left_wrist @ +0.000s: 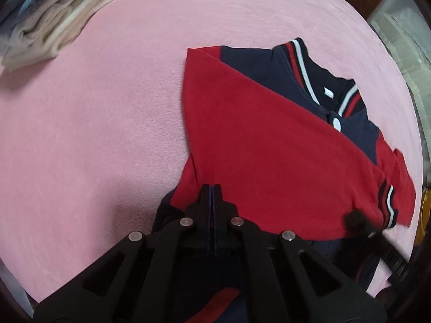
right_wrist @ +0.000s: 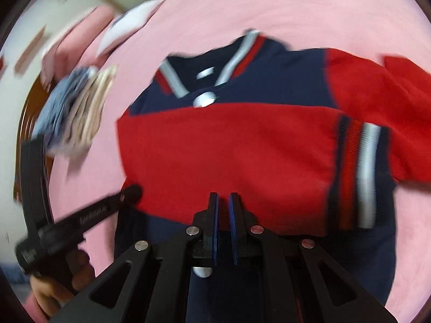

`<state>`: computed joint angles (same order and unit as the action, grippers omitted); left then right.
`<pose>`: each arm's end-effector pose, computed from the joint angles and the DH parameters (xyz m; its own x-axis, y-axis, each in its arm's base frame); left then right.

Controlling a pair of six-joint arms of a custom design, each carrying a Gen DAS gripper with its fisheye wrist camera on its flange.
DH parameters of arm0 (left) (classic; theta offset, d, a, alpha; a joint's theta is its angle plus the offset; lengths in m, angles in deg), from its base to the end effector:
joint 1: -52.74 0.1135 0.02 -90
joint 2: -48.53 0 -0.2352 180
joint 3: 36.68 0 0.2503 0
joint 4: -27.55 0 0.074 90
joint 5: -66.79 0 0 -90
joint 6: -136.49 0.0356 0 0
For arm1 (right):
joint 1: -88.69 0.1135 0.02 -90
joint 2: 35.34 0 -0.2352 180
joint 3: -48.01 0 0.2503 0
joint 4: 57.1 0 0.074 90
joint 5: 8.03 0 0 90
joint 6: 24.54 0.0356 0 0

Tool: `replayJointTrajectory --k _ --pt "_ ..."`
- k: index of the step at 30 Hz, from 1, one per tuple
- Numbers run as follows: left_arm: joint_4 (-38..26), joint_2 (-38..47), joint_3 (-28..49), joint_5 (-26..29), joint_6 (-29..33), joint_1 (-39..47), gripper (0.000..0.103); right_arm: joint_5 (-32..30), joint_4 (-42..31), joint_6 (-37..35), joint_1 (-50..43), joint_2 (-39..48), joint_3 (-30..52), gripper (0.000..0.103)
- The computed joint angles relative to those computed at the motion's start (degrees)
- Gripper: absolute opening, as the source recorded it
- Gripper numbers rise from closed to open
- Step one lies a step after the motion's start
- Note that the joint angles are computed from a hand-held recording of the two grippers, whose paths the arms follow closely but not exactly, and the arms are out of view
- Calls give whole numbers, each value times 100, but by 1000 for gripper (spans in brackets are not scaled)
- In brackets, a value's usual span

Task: Fold large clothes
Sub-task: 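Grasp the other red sleeve cuff with the right gripper and lift it, then fold the red sleeve across the jacket body with the right gripper and release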

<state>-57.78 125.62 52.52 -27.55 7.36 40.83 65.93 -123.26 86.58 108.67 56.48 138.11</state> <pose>0.2391 -0.0477 0.2904 -0.8431 -0.4653 -0.2697 -0.4482 0.8850 -0.1260 0.2959 0.1180 0.2408 -0.9657 0.0174 -0.2590 -0.0838 0.9234 0.3745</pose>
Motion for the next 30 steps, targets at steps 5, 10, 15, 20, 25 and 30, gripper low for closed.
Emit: replayJointTrajectory --k 5,10,15,20,25,30 --pt "26 -184 -99 361 605 308 1 1 207 493 -493 -646 -645 8" --pt "-393 -112 262 591 713 447 1 876 -115 808 -178 -1190 -680 10" --pt "-1077 -83 897 529 431 -33 1 1280 -515 1650 -291 -1689 -794 12" --pt "-1670 107 1572 336 -528 -1250 1 1416 -602 2165 -653 -2318 -1169 36" --pt "-1796 569 2032 481 -1152 -1730 2 1005 -436 1922 -1598 -2461 -1484 39" --pt "-1834 1374 2761 430 -1664 -2294 2 307 -453 1273 -2942 -2105 -1302 44"
